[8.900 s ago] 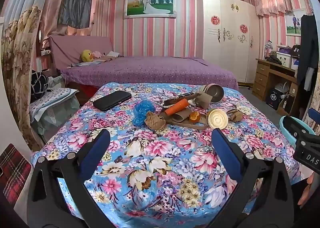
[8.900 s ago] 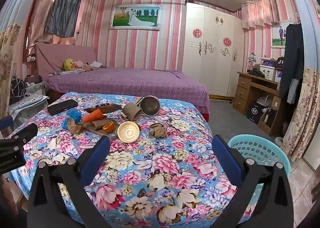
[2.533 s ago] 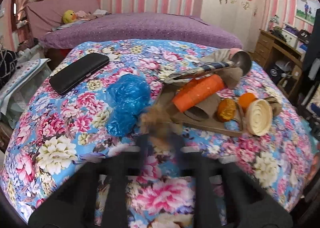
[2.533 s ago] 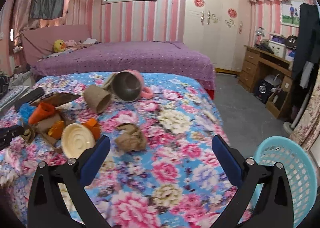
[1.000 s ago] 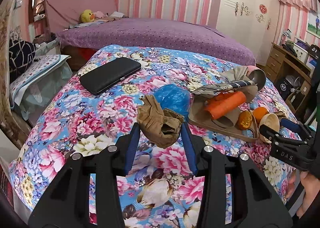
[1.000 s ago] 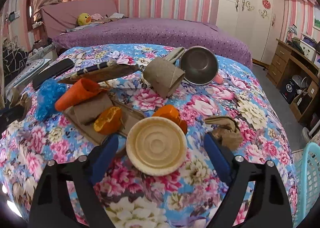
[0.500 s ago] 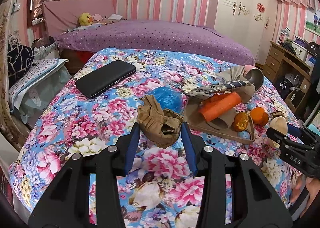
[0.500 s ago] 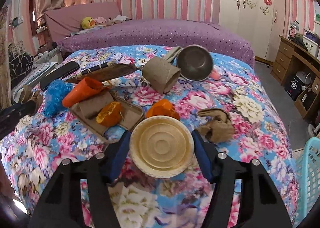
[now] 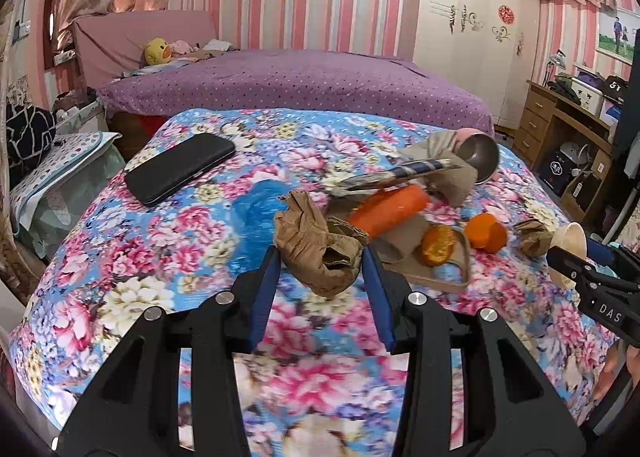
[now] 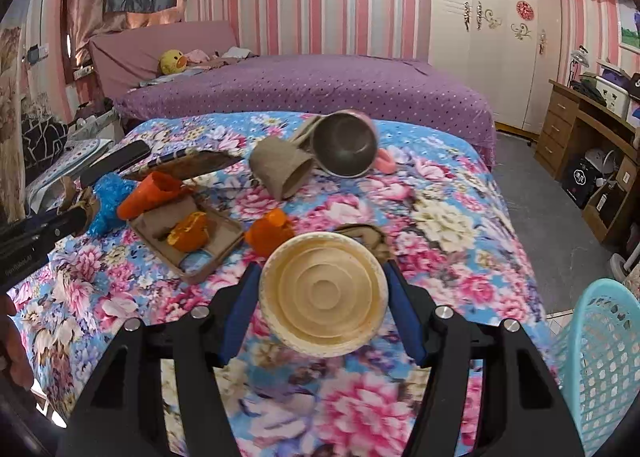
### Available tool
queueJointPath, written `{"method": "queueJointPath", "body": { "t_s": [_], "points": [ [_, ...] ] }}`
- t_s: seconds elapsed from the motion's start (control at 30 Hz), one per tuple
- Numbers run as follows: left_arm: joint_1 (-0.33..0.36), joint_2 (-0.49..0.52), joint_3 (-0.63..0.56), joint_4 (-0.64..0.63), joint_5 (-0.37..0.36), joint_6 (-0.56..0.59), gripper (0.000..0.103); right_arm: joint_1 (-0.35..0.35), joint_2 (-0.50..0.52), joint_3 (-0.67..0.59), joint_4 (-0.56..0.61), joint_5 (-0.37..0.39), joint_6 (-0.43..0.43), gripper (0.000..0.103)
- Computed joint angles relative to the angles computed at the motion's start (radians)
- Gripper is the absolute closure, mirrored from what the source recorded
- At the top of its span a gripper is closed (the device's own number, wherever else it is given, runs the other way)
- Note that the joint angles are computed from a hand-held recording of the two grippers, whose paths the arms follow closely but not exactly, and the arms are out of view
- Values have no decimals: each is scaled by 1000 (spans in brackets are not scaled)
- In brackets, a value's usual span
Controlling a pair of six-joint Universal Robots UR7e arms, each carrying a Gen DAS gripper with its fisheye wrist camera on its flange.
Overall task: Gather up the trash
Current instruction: 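Carry the round paper lid with the right tool over the blue basket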
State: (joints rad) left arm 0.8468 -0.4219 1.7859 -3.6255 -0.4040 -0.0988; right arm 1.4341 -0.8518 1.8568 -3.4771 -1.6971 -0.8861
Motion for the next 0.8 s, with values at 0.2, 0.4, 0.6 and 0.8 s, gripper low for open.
{"method": "queueJointPath", "body": {
  "t_s": [0.2,0.4,0.6,0.8],
  "points": [
    [-34,47,-55,24,-15,-4,62,-34,-53,10,14,34,-3,41],
    [-64,115,-159,85,-21,27,62,-83,-124,-2,54,63,22,41],
    [-85,201,-304,145,-69,31,62,-140,-184,-33,68,52,19,41],
    [-104,297,-455,233,-131,47,62,-212,-230,-79,61,46,38,41]
  ]
}}
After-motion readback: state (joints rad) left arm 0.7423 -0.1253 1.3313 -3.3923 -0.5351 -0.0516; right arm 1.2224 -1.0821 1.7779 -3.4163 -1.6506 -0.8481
